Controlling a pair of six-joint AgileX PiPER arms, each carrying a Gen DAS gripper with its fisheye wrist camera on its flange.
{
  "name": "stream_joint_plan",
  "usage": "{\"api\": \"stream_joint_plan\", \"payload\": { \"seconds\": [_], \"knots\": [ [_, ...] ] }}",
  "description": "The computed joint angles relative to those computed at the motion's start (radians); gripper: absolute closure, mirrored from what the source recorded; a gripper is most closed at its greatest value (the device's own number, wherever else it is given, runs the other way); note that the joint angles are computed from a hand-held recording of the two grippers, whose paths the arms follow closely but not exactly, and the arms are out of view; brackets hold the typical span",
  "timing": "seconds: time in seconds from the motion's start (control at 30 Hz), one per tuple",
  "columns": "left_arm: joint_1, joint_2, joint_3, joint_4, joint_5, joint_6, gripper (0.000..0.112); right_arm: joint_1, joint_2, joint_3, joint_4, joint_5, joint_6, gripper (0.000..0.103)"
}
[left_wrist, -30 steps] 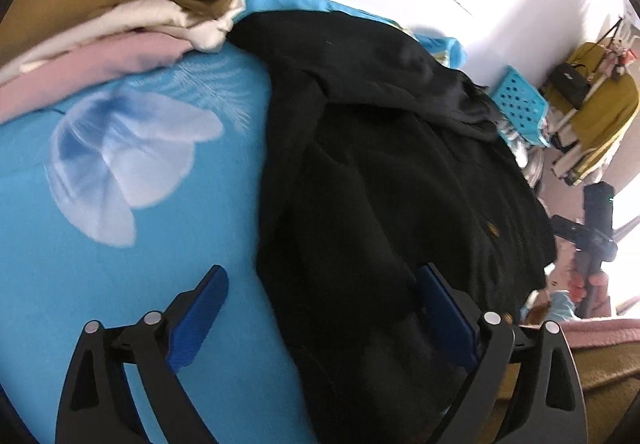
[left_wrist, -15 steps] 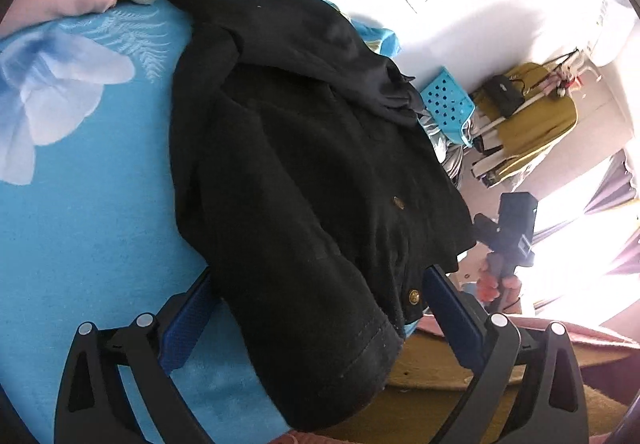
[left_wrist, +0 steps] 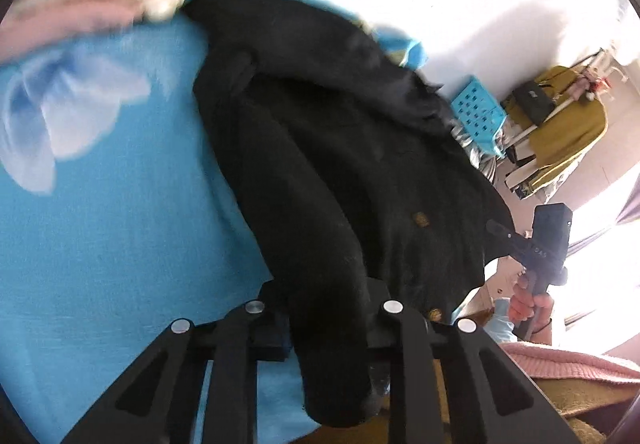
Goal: Fold large clothes
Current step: 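Grasp the jacket hem with both grippers and lift it toward the collar, then fold the held hem over toward the collar with both grippers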
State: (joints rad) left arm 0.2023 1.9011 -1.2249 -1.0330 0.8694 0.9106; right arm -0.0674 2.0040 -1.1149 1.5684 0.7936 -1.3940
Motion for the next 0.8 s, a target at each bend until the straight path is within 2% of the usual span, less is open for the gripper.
{"api": "stream_joint_plan", "payload": {
  "seconds": [0.07,0.17,0.23,0.33,0.37,0.53,0.6,0.67,0.7,0.73,0.8],
  "knots": [
    [0.045,-0.054,0.033,-0.083,0.054,0.085,0.093,-0.017,-0.071,0.054,0.051,0.057,-0.055,0.092],
    [0.094,-0.132,0.067,-0.108,0.084,0.122,0.093,-0.043,-0.155,0.125,0.098,0.142,-0.118,0.093],
    [0.137,-0.138,0.08,-0.143,0.152,0.157,0.093,-0.063,-0.183,0.162,0.107,0.197,-0.146,0.094],
    [0.186,-0.096,0.09,-0.151,0.236,0.186,0.093,-0.066,-0.189,0.192,0.084,0.181,-0.142,0.093],
    [0.186,-0.083,0.089,-0.135,0.234,0.182,0.092,-0.074,-0.153,0.185,0.073,0.197,-0.118,0.092],
    [0.153,0.037,0.038,-0.083,0.246,0.151,0.09,-0.071,-0.042,0.151,0.027,0.157,-0.04,0.091],
    [0.134,0.048,0.035,-0.067,0.224,0.143,0.085,-0.079,-0.013,0.149,0.012,0.178,-0.027,0.084],
    [0.12,0.063,0.028,-0.048,0.212,0.126,0.07,-0.079,-0.007,0.151,-0.014,0.155,-0.001,0.065],
    [0.119,0.075,0.021,-0.044,0.219,0.123,0.068,-0.08,-0.001,0.148,-0.031,0.16,0.01,0.058],
    [0.116,0.085,0.016,-0.035,0.219,0.112,0.064,-0.073,0.0,0.149,-0.042,0.142,0.019,0.047],
    [0.114,0.097,0.017,-0.048,0.227,0.12,0.058,-0.081,0.014,0.155,-0.037,0.162,0.005,0.044]
  ]
}}
